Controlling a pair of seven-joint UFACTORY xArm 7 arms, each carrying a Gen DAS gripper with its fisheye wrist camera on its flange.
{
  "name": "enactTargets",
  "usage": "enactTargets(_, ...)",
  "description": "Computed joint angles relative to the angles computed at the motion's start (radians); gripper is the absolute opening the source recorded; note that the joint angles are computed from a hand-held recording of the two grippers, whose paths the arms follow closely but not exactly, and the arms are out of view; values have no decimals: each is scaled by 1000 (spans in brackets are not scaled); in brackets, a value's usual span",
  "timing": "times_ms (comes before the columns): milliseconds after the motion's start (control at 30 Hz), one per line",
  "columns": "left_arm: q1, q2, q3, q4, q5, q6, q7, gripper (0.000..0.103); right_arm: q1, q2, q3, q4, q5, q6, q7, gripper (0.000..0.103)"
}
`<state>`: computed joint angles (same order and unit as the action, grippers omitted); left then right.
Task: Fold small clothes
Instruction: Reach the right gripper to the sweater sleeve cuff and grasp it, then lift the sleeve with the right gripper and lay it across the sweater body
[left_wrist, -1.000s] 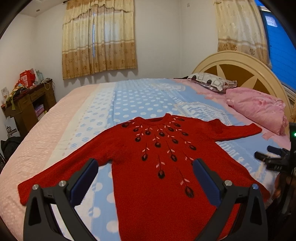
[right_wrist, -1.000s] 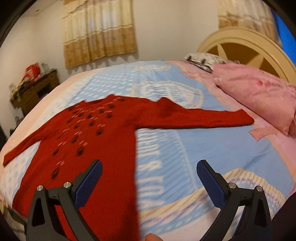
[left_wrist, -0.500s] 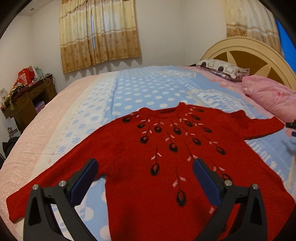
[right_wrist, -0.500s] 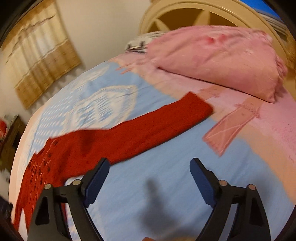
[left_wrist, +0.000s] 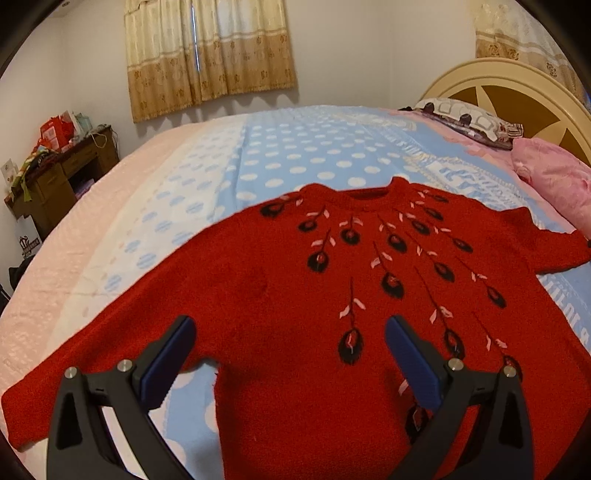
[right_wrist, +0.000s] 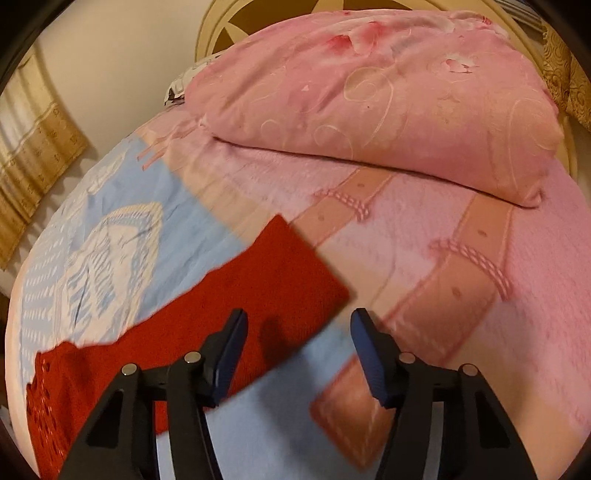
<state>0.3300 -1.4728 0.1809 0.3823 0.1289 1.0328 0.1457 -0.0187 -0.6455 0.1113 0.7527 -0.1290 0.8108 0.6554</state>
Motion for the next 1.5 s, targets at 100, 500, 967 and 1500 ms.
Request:
enactTargets(100,-4,5,5,4,-10,8,-3,103,-3,34,0,14,-11,-17,-9,50)
enactTargets(500,-18,3,19,28,-38,46,1,103,40,24,-24,15,36,-91,-87,13)
enactTargets(967,-38,-19,69,147,-39,141,27,103,218,78,106,209,129,-126,-92,12)
enactTargets(1500,3,-6,136,161,14,116,108,103,388,295,264,439,95,-202,42,12)
